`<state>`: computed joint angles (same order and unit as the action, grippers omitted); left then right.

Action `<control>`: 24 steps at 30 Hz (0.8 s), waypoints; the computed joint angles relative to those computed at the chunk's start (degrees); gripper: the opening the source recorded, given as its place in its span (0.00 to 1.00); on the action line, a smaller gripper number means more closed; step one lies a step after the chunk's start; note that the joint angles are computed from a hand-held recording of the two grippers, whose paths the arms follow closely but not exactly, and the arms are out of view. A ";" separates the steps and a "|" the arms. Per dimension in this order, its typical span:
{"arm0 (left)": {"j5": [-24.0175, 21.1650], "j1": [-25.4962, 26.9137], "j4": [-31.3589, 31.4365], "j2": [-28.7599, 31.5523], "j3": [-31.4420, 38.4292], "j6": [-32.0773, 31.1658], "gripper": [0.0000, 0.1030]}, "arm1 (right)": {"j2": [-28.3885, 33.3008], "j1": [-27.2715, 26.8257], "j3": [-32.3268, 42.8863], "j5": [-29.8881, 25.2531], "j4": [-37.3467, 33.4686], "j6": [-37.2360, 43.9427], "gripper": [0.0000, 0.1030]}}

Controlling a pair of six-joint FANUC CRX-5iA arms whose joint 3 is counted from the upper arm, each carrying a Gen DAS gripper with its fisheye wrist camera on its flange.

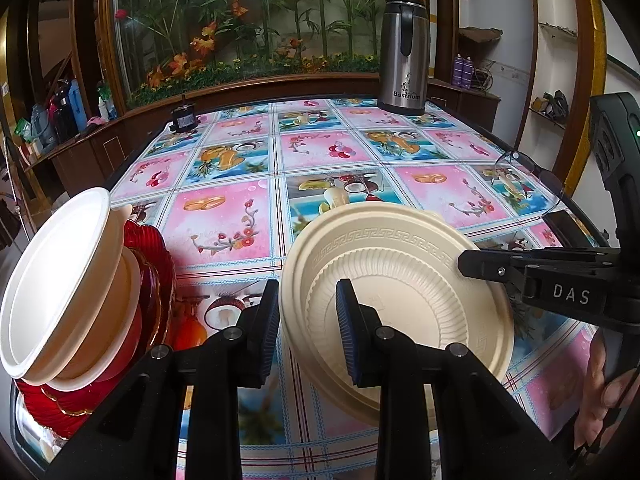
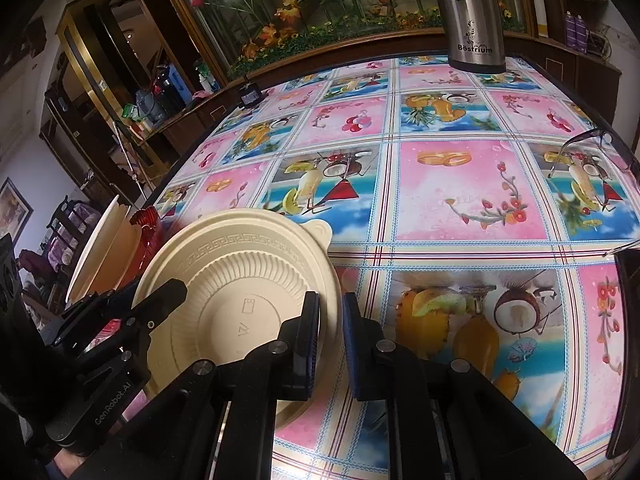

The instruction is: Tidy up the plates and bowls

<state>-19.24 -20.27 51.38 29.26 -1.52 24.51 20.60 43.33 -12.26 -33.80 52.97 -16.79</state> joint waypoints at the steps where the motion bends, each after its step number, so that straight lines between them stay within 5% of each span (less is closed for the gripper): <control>1: -0.58 0.23 -0.62 0.21 0.37 0.80 0.24 | 0.03 0.08 0.09 -0.21 -0.03 0.15 0.12; 13: -4.76 1.16 -6.56 1.88 3.85 6.69 0.24 | -0.39 0.31 -0.40 -0.99 0.74 -0.32 0.15; 24: -5.28 0.76 -9.57 2.06 4.80 8.51 0.24 | 2.40 2.70 4.11 -11.34 0.11 6.12 0.12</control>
<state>-24.52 -19.51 41.81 31.32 3.28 33.02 23.00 46.03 -8.15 -45.14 53.08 -10.67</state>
